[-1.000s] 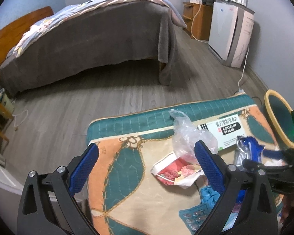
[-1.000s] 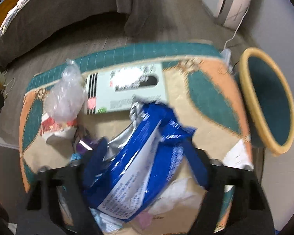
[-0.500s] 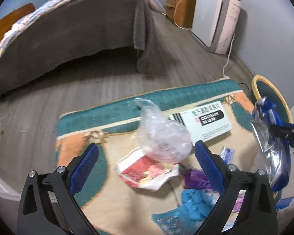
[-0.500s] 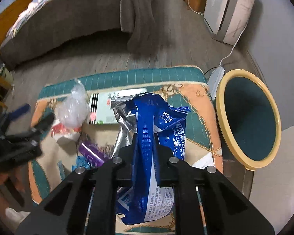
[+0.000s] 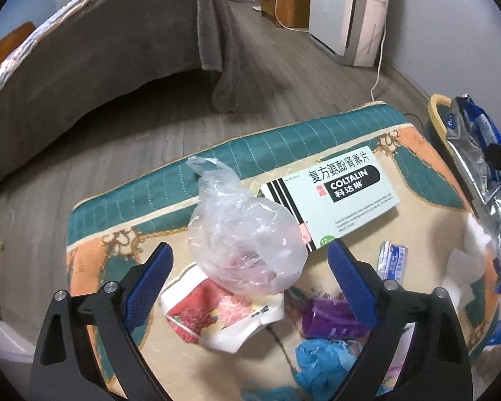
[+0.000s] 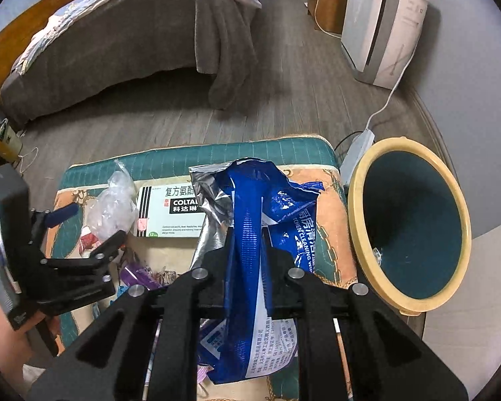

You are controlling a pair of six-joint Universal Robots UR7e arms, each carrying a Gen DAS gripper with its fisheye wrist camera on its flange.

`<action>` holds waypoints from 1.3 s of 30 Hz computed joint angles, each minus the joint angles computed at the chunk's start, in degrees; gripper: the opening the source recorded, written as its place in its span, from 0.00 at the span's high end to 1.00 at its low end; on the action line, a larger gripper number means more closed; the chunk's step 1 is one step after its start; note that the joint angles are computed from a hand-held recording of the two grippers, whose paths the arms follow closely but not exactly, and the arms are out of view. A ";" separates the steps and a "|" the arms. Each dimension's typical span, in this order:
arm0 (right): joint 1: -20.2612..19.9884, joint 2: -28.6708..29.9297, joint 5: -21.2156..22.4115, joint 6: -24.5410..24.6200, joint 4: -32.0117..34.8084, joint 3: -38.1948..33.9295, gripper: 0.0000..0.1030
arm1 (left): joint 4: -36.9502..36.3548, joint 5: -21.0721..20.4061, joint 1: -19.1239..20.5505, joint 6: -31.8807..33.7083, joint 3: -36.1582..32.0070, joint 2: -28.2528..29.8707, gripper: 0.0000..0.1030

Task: Collect trash
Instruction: 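Grasp the clear plastic bag with the left tool while the right tool holds the wrapper, then release the clear bag into the wastebasket with the left tool while the right tool drops the wrapper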

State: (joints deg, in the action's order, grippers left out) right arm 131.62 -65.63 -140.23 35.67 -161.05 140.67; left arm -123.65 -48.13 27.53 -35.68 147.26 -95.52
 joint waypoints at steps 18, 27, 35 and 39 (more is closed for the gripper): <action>0.74 -0.17 -0.15 -3.44 -0.18 -0.69 0.87 | 0.19 1.91 -1.54 1.63 0.37 -0.64 0.71; 0.82 -1.86 0.53 -5.12 -1.10 -0.26 0.87 | -1.53 3.26 -6.46 1.43 -0.19 -3.72 0.72; 1.51 -5.89 -0.73 -8.30 0.58 -0.19 0.87 | -6.76 2.40 -9.91 2.10 -0.89 -4.27 0.72; 1.46 -9.44 -2.41 -10.18 1.29 0.21 0.87 | -10.33 0.77 -11.48 2.86 -1.00 -3.53 0.72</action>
State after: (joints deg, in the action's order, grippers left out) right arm 133.08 -75.07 -142.65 25.49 -159.76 140.88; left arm -133.98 -47.36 16.05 -32.82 146.26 -99.05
